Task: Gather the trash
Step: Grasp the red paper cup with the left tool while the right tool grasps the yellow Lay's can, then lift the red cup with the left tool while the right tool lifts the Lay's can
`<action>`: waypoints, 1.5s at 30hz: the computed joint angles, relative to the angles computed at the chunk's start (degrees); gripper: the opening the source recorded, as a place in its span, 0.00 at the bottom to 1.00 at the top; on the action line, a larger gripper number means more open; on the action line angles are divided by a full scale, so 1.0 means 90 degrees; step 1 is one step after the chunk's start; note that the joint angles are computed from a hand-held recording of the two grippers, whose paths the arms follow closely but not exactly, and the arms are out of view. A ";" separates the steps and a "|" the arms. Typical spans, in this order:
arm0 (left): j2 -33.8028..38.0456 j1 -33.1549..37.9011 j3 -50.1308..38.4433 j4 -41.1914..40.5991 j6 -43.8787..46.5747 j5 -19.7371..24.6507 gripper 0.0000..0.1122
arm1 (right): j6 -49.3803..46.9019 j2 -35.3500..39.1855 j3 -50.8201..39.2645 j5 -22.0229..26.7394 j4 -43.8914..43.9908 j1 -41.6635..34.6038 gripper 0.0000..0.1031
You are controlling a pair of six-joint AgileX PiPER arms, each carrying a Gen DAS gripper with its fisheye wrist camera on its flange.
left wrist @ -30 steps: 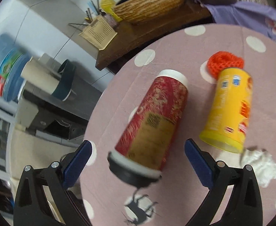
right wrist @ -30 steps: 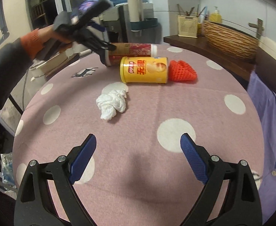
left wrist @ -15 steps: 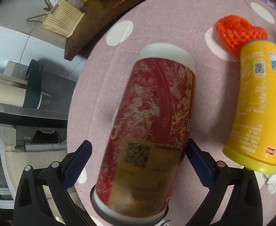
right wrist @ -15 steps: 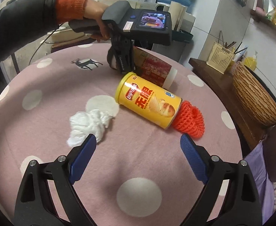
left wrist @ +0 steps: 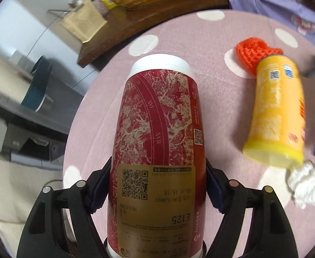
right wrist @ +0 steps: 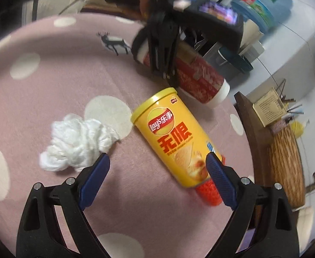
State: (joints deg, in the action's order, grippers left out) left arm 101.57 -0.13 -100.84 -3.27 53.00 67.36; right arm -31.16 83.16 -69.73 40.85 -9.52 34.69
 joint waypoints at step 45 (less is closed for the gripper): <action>-0.5932 0.1630 0.5145 -0.3600 0.0597 0.0045 0.67 | 0.8676 -0.3936 0.2642 0.2558 -0.4409 0.4210 0.63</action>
State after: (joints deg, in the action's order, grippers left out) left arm 48.18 14.54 -54.54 -35.67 58.37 67.77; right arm 46.92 47.73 -45.96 63.88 -49.21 72.59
